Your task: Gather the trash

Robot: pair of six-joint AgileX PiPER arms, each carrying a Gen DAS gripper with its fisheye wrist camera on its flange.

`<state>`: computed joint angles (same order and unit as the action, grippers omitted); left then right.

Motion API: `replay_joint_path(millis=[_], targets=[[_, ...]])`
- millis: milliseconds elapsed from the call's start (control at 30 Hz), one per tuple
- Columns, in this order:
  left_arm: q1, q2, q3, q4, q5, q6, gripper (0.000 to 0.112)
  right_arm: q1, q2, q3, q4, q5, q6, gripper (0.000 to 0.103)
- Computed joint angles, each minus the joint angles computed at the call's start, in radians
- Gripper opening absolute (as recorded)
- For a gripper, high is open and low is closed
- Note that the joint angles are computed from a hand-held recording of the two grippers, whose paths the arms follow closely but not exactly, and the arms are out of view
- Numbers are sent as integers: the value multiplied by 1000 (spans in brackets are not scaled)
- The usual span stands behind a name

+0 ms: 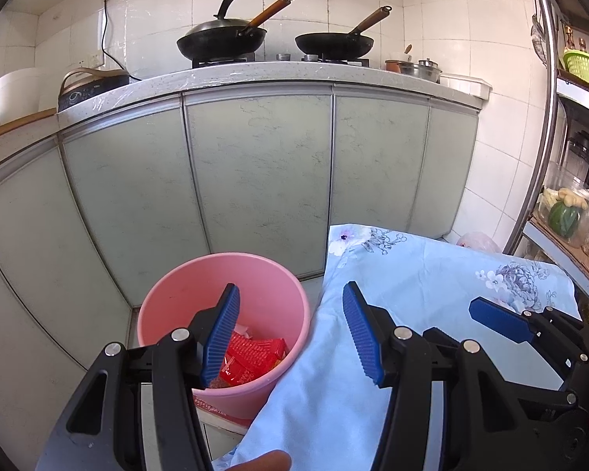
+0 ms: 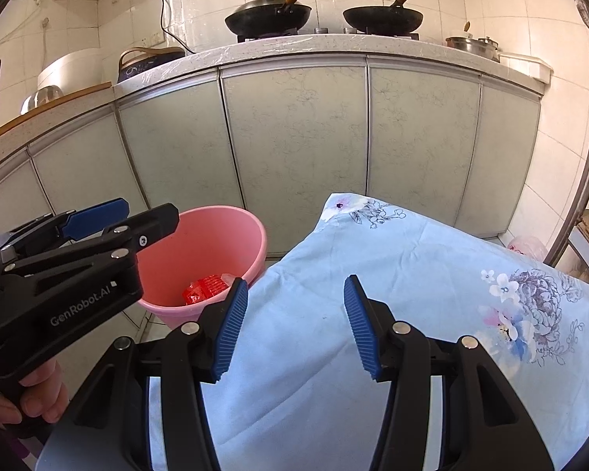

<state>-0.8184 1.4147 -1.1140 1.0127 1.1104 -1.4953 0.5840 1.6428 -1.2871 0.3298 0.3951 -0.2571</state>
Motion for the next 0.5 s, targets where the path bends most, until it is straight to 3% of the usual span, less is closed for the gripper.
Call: replay_joint_path(millis=[167, 500], targets=[[18, 36, -29, -16, -38, 35, 55, -32, 2, 6, 12, 5, -12, 52], [100, 167, -130, -143, -212, 192, 55, -170, 5, 67, -11, 8, 8, 52]])
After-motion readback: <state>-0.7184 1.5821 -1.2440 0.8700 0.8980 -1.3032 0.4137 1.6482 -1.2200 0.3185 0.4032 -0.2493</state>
